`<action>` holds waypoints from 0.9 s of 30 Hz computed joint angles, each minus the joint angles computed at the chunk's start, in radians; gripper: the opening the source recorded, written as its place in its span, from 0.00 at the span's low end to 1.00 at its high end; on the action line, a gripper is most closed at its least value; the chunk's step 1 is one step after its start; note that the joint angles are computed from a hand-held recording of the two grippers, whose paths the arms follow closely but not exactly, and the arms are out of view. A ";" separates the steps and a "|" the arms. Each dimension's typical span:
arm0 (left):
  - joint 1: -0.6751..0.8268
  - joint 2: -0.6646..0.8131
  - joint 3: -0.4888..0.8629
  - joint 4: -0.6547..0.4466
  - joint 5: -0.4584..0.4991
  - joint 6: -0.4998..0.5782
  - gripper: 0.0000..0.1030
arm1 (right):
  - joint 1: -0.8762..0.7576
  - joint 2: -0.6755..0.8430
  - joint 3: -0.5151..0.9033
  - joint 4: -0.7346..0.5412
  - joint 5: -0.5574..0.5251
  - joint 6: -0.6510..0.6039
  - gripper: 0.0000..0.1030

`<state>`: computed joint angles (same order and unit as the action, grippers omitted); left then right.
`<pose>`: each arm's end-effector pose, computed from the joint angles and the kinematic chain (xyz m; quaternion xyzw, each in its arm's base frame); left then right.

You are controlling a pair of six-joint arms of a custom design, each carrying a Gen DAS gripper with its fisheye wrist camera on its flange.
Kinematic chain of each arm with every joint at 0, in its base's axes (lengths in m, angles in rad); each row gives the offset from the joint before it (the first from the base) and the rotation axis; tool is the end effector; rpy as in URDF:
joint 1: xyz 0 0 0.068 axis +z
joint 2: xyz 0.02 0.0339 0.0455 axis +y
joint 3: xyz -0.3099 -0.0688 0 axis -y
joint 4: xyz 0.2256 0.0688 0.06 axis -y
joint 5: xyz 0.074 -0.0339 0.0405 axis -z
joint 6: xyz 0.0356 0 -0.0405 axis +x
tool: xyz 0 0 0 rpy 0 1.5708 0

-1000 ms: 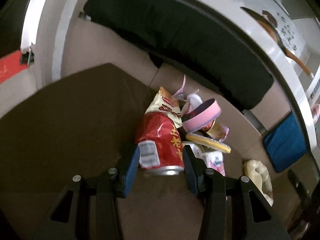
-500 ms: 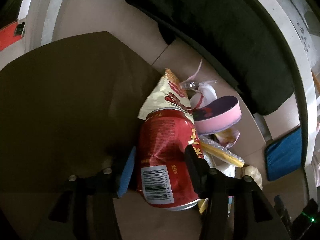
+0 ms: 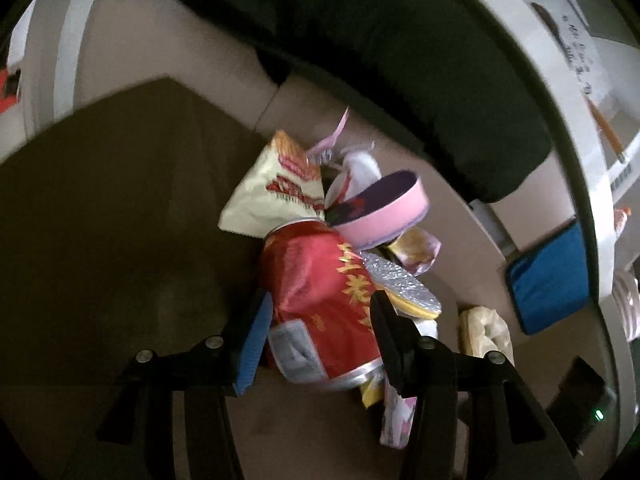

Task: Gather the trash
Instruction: 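Grasp the red can with the left tool while the right tool grasps the Kleenex pack, then lift the red can with the left tool while the right tool lifts the Kleenex pack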

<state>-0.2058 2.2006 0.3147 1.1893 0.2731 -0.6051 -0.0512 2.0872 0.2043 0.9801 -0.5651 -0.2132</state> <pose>0.2650 -0.0651 0.0614 -0.1215 0.8912 -0.2787 0.3367 0.2260 0.0075 0.0682 -0.1645 0.8969 0.2196 0.3468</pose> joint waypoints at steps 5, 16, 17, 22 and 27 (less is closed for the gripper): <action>0.055 -0.055 -0.135 0.116 -0.021 0.048 0.49 | 0.153 0.072 0.058 0.058 0.150 0.129 0.46; 0.107 0.104 -0.038 0.129 0.144 0.003 0.49 | 0.113 0.082 0.082 -0.033 0.172 0.081 0.27; 0.099 0.105 -0.015 0.103 0.138 -0.003 0.49 | 0.084 0.079 0.066 -0.019 0.173 0.066 0.27; 0.084 0.134 0.090 -0.004 0.113 -0.075 0.49 | -0.098 0.108 0.025 -0.024 0.083 -0.037 0.27; 0.084 0.237 0.150 0.053 0.229 -0.191 0.53 | -0.190 0.183 0.002 0.049 0.034 -0.081 0.27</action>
<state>-0.1220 2.4376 0.4647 1.2420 0.5019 -0.7959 -0.2412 2.2699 0.2065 1.0288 -0.5311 -0.2941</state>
